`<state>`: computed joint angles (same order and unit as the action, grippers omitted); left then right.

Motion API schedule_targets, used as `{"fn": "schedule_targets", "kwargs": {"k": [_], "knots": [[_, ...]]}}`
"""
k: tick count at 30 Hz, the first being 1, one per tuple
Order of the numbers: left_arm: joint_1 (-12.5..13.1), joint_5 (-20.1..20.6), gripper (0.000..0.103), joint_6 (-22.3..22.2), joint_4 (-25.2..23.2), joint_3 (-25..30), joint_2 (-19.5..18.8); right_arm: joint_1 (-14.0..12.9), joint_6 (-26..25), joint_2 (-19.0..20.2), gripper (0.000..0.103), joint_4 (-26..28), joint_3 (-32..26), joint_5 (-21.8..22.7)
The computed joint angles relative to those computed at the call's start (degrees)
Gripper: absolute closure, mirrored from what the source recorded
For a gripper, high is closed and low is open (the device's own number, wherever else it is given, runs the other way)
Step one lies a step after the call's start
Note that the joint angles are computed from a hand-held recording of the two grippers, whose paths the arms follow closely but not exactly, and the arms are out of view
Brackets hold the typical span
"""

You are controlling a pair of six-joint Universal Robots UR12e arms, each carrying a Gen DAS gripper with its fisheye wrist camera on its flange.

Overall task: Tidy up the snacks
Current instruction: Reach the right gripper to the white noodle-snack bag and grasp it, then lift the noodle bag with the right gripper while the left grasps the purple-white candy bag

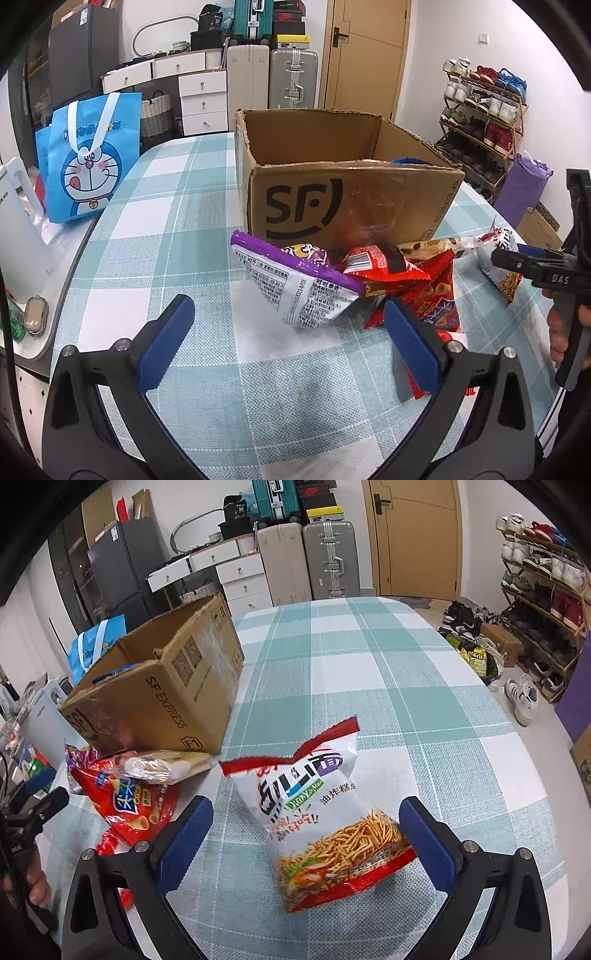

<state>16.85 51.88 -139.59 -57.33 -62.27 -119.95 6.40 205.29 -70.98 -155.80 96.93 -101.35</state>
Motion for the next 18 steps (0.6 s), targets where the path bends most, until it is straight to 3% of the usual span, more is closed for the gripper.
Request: {"fn": "schedule_targets", "kwargs": {"k": [11,13,15,18], "knots": [[-0.1,0.5,0.001,0.2,-0.4,0.1,-0.2,-0.1,-1.7,1.0,0.002,-1.5,-0.3,3.8],[-0.1,0.4,0.001,0.2,-0.6,0.2,-0.2,-0.4,-0.5,1.1,0.005,-1.4,-0.3,4.4],[0.0,0.2,0.001,0.3,-0.6,0.2,-0.2,-0.7,1.1,1.2,0.016,-1.6,-0.2,5.0],[0.0,0.3,0.001,0.4,-0.6,0.2,-0.2,-0.8,2.5,1.1,0.025,-2.7,0.1,4.6]]}}
